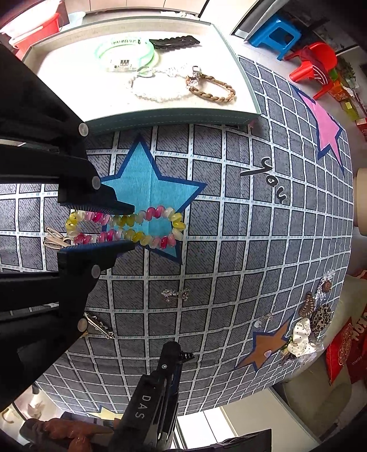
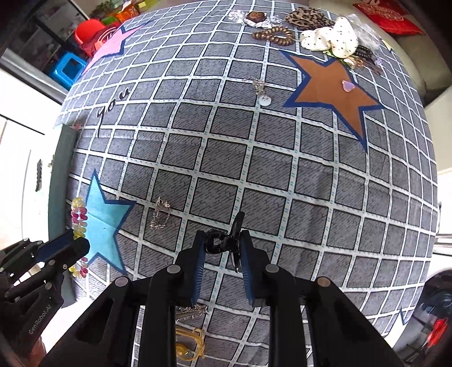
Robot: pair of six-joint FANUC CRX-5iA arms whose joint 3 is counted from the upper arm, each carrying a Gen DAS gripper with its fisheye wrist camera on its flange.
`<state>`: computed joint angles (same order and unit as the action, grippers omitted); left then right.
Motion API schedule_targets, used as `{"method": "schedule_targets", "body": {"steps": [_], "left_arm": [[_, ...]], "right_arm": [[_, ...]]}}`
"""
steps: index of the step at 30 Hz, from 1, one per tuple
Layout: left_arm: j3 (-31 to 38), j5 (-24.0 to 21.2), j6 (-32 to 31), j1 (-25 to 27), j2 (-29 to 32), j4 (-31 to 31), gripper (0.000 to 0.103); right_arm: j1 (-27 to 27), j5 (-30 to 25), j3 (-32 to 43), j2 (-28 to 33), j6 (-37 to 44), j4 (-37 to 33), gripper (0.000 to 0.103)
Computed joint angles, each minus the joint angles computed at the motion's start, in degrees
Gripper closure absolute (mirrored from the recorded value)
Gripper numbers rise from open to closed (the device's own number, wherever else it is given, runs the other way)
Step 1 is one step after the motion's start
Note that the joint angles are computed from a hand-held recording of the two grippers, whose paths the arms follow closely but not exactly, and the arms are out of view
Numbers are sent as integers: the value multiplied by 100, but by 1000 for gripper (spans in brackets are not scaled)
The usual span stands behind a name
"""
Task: Organize jewelry
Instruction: 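Grasp the beaded bracelet with the left tool while the right tool grasps the black hair claw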
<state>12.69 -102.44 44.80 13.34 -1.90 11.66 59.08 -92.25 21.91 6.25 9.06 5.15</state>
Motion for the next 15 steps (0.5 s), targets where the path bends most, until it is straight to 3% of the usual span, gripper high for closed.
{"method": "schedule_targets", "body": {"steps": [8, 15], "left_arm": [[27, -107, -353, 465, -126, 220, 78], [70, -183, -608, 933, -194, 399, 78]], "right_arm": [[249, -64, -426, -570, -415, 159, 77], [431, -216, -150, -484, -595, 247, 77]]}}
